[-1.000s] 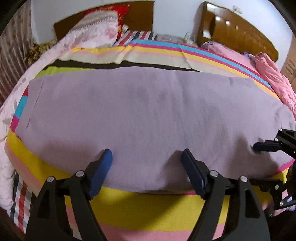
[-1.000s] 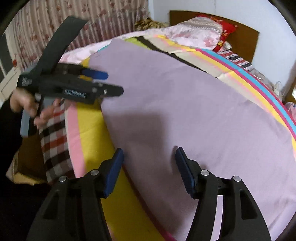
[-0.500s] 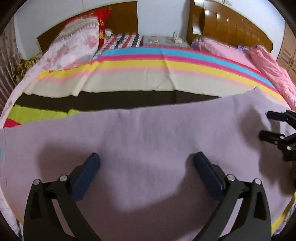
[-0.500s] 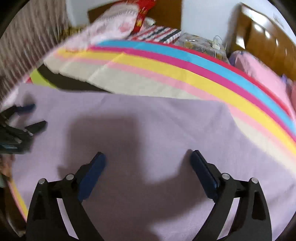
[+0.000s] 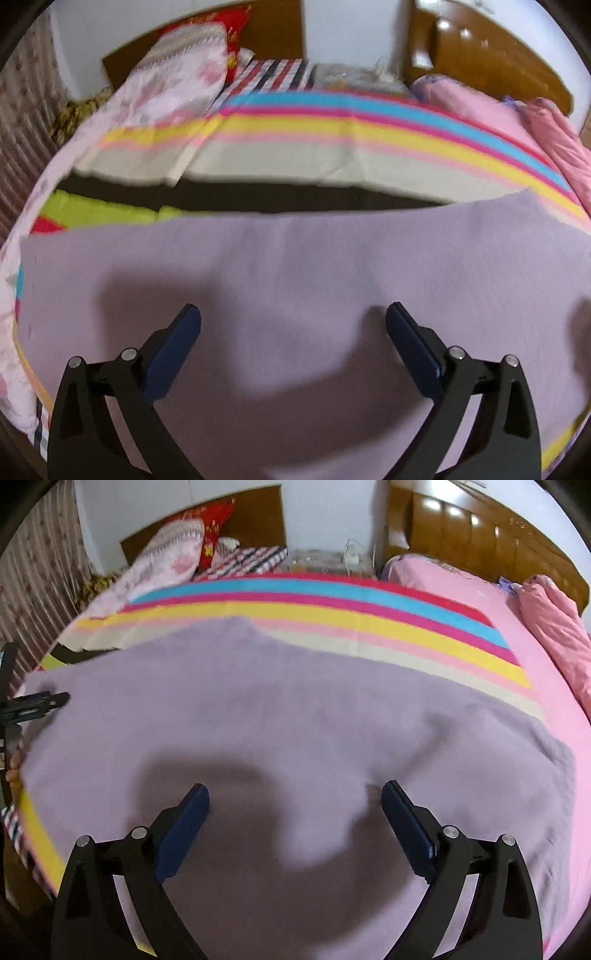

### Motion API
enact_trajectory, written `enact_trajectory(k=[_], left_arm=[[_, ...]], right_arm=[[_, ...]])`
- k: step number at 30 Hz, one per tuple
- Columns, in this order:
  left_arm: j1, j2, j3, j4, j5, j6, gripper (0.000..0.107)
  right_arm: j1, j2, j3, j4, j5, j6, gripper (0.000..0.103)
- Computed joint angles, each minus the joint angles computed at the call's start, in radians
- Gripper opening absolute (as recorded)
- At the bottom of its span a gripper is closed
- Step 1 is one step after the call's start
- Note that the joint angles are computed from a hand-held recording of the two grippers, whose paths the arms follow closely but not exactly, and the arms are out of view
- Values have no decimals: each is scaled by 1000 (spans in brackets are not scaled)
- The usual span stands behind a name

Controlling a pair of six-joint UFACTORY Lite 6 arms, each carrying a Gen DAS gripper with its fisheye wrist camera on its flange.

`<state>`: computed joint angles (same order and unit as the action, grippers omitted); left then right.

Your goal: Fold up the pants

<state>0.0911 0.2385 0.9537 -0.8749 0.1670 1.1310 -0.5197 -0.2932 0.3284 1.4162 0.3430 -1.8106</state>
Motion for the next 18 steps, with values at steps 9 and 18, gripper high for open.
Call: enact_trajectory(k=[9,18], left_arm=[[-597,70,164,-20,34,-98,101],[-716,499,559,576,6,-758,102]], right_arm=[[-347,-15,16,4,120,-154,91],[-653,447,322,-101,237,-203,91]])
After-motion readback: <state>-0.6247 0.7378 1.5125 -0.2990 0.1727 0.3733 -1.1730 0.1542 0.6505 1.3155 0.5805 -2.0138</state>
